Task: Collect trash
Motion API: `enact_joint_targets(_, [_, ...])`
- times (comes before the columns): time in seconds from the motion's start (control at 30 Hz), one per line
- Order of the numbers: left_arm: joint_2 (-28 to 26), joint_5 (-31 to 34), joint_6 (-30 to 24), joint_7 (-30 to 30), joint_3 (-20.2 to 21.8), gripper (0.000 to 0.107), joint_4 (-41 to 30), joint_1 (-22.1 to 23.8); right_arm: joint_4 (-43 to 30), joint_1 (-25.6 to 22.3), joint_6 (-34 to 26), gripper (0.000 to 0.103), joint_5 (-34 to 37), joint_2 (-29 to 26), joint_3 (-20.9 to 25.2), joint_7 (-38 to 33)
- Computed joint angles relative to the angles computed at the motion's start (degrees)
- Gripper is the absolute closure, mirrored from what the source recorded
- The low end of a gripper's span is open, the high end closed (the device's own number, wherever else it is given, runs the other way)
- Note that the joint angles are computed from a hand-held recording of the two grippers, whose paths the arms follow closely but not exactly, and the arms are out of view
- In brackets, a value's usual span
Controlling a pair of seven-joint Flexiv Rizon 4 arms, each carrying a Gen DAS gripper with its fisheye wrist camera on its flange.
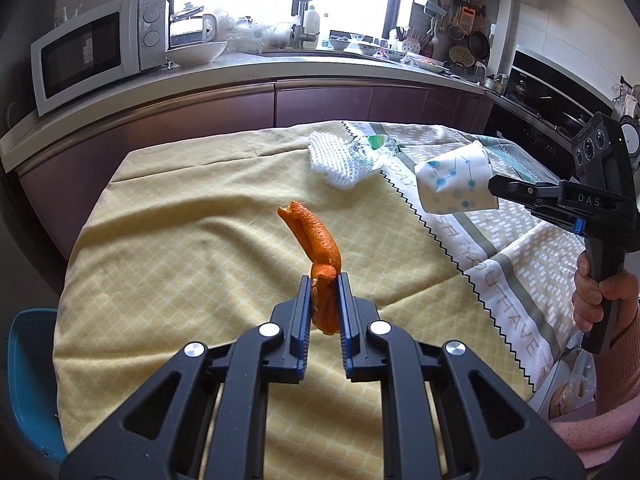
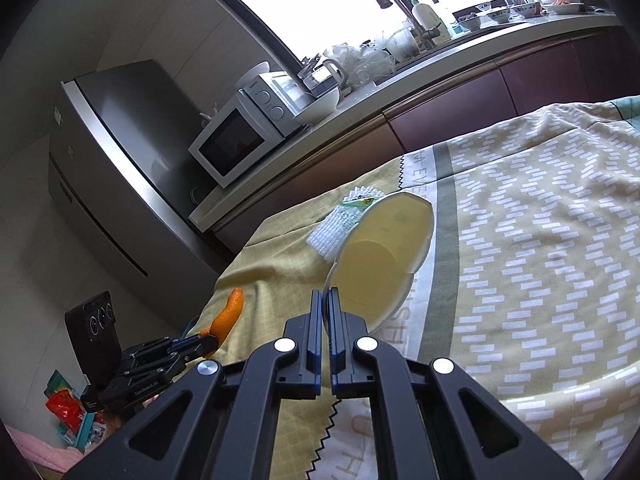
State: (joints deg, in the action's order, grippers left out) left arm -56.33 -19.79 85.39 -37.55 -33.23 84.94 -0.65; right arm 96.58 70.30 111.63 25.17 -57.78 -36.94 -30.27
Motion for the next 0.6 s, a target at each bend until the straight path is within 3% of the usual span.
enact_joint_targets(0.6, [2.38,5.02,6.44,-3.28,-5.76,0.094,7.91,9.32,-11.83,-7.18,-0.56,0.101,-7.08,-1.12,9.78,-5.47])
